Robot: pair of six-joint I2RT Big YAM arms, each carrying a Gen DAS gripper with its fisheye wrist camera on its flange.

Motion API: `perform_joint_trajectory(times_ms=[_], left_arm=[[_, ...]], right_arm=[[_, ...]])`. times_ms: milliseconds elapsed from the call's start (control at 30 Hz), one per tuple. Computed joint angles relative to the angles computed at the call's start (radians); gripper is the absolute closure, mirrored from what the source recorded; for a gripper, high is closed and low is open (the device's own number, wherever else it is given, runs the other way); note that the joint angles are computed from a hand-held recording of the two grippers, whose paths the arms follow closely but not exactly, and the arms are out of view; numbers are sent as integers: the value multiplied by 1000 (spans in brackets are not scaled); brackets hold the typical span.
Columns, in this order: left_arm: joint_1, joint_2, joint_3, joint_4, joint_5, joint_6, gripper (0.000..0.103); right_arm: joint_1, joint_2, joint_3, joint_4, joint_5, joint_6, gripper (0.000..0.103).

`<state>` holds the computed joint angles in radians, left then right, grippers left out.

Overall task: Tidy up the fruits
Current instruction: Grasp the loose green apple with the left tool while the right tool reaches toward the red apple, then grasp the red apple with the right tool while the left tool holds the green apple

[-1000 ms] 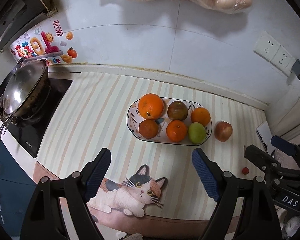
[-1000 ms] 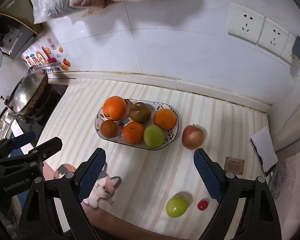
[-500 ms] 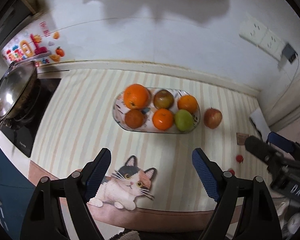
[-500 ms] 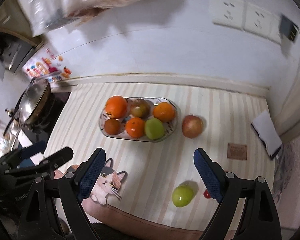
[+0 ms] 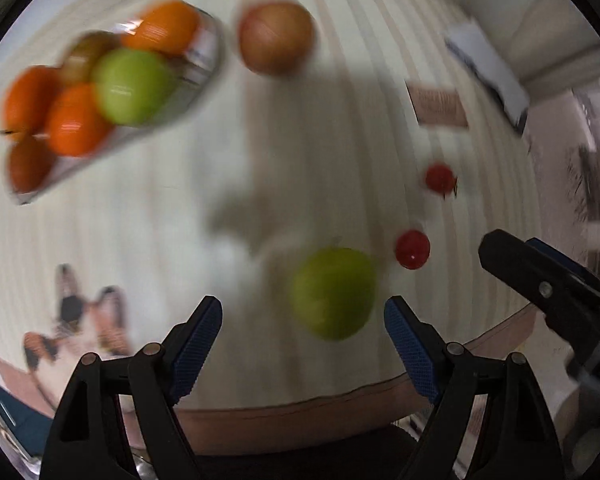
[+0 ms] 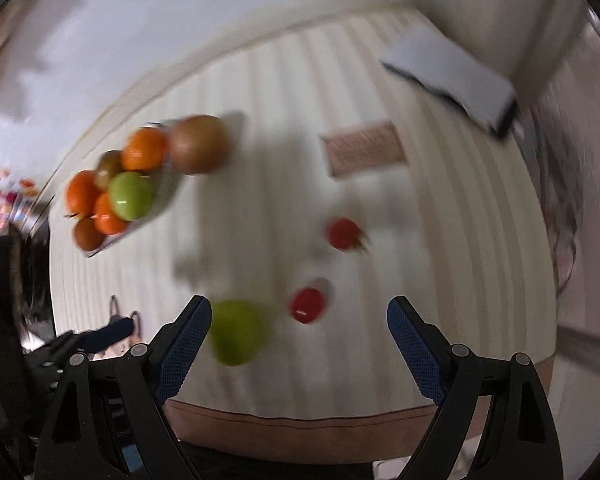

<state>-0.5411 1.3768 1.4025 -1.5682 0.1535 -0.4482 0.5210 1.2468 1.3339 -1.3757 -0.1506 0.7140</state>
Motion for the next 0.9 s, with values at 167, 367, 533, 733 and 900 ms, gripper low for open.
perform_joint_trajectory(times_ms=[167,367,533,733,900], left_arm=[[-53,56,-28,49,-21,1,51],[8,-1,-50,38,-97,-30,51],[145,-73,-95,7,-155,-51,51],[306,-125,-155,-5,-163,-93,51],[390,-138,-182,7,-126,-89,51]], right_arm=[[-44,-19,-69,22,-30,1,11],[-61,35,0,53,-63,-42,11],[-44,179,133,139,-114,-81,11],[-24,406,346,163,-178,-76,11],[-13,536,459,133,-205,-69,31]])
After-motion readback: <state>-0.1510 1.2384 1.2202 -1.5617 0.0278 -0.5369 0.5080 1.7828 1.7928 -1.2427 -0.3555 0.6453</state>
